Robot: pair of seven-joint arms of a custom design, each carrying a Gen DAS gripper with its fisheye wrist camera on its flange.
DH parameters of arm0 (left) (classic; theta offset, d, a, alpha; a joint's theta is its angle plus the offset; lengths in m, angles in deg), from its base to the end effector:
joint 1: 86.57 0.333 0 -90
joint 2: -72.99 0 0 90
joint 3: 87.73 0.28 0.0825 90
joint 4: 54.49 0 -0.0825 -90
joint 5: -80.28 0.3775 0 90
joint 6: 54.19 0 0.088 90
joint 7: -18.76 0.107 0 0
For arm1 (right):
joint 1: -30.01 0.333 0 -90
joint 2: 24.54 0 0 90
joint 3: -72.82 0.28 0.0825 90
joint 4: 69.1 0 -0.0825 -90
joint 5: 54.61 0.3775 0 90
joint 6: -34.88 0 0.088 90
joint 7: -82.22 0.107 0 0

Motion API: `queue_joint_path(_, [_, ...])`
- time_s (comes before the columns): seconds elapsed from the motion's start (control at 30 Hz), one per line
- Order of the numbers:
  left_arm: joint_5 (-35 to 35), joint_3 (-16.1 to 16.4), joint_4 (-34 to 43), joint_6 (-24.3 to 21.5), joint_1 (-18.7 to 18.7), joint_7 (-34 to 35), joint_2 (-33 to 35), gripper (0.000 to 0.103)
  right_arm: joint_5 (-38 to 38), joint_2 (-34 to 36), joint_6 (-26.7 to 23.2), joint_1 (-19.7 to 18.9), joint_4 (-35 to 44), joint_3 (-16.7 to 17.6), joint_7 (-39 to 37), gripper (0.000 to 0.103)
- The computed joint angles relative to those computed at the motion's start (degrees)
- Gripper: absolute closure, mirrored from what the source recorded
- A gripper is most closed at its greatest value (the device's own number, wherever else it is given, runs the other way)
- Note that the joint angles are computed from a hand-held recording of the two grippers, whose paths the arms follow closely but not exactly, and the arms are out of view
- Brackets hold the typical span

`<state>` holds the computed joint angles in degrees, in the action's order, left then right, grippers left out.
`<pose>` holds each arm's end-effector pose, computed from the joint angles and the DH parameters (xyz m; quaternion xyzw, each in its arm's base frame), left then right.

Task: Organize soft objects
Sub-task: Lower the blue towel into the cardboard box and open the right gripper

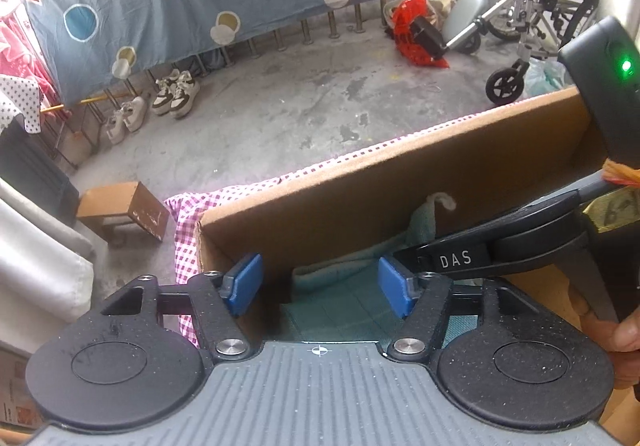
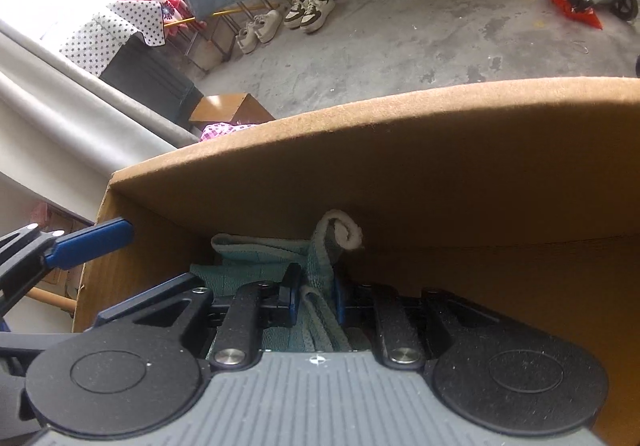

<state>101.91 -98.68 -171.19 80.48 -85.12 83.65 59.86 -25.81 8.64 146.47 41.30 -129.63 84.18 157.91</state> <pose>0.5272 -0.0906 0.5687 -0.6940 0.6459 -0.1434 0.2839 0.6685 0.2672 0.5225 -0.8074 0.4885 0.1185 0.3090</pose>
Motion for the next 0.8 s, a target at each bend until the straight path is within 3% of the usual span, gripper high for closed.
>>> queue_joint_path(0.07, [-0.5, 0.0, -0.2, 0.0, -0.1, -0.3, -1.1, 0.031, 0.2, -0.1, -0.2, -0.2, 0.2, 0.0, 0.3, 0.073])
queue_joint_path(0.13, [-1.2, 0.1, -0.9, 0.7, -0.1, -0.3, -2.9, 0.028, 0.8, -2.6, 2.2, -0.5, -2.8, -0.2, 0.3, 0.036])
queue_joint_path(0.2, [-2.2, 0.1, -2.4, 1.6, 0.1, -0.3, -5.5, 0.022, 2.2, -5.4, 4.8, -1.2, -6.1, -0.1, -1.3, 0.033])
queue_joint_path(0.33, [-5.5, 0.3, -6.9, 3.3, 0.8, -0.1, -13.1, 0.018, 6.0, -8.6, 3.7, -3.2, -7.2, -0.2, -1.8, 0.033])
queue_joint_path(0.47, [-10.1, 0.7, -13.1, 5.0, 1.8, -0.1, -22.7, 0.008, 11.1, -8.6, -5.5, -5.5, -3.0, -0.5, 2.3, 0.032])
queue_joint_path(0.6, [-13.9, 0.4, -21.2, 6.9, 3.0, -0.2, -33.7, 0.004, 16.6, -7.3, -15.8, -7.4, 0.1, -0.1, 8.6, 0.017])
queue_joint_path(0.67, [-15.3, -0.3, -25.2, 7.5, 4.1, -1.0, -38.7, 0.003, 17.0, -6.8, -18.9, -6.9, 0.2, -0.2, 12.7, 0.002])
queue_joint_path(0.8, [-18.2, -1.3, -31.6, 7.2, 5.5, -3.0, -45.8, 0.003, 17.1, -4.8, -20.3, -4.6, -1.0, -0.3, 22.6, 0.000])
